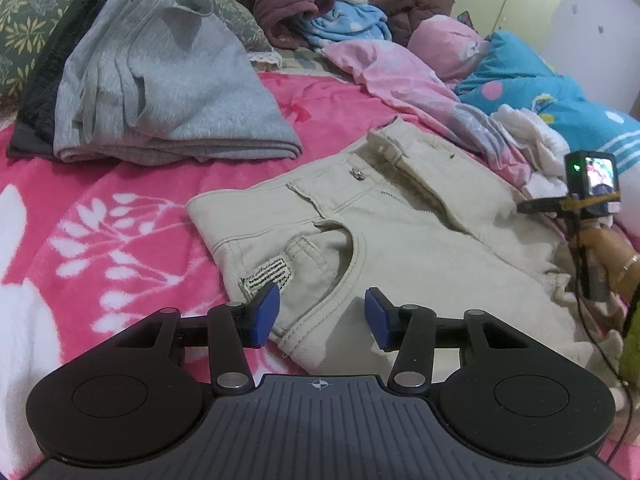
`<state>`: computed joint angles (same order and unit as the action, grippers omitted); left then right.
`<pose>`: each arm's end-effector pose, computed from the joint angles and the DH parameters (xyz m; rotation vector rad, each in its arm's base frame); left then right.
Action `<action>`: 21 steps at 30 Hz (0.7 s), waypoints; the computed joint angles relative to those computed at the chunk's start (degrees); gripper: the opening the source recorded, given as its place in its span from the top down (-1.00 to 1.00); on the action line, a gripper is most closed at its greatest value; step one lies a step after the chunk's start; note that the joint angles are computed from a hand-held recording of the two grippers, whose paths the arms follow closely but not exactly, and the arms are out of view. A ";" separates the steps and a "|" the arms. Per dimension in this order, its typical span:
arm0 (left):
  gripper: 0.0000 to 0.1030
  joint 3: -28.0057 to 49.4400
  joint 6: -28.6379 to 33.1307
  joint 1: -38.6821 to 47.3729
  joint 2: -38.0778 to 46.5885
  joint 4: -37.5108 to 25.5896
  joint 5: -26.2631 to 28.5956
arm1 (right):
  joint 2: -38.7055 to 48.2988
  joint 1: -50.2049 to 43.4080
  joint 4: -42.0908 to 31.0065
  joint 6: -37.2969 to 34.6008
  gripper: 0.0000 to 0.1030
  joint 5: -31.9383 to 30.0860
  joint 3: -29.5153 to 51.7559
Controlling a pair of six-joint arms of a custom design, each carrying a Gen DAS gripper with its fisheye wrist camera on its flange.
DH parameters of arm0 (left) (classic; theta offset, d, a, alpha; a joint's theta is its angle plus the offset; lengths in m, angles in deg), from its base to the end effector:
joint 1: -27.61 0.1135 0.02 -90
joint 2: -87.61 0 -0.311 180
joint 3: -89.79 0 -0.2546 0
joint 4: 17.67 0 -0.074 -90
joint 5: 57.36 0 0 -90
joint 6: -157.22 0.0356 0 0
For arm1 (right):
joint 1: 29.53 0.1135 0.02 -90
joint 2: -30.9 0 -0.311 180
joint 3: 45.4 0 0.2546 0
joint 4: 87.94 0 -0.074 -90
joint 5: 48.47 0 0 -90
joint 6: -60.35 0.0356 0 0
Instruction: Fold clothes
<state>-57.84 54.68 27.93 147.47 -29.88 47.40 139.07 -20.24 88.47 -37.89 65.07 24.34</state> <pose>0.1732 -0.0081 0.1957 -0.1167 2.2651 -0.4047 0.3928 0.0498 0.1794 -0.1374 2.2685 -0.4623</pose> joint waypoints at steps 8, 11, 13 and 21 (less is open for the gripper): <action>0.02 -1.12 -3.94 23.48 1.38 3.75 25.97 | -35.84 -2.25 -16.30 2.07 0.24 -14.63 -11.33; 0.02 0.50 -0.47 30.08 5.40 1.03 29.84 | -52.87 4.74 -33.62 -1.08 0.24 -15.71 -10.23; 0.02 1.94 2.13 32.73 9.03 -1.56 32.57 | -59.25 17.54 -43.21 2.87 0.24 -9.84 -8.47; 0.02 2.61 3.36 31.77 12.77 -1.33 34.57 | -47.86 65.17 -45.63 27.95 0.23 11.50 -16.92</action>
<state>-55.22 58.04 59.70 160.24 -31.21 81.98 91.20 44.93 42.84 -9.95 76.56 7.42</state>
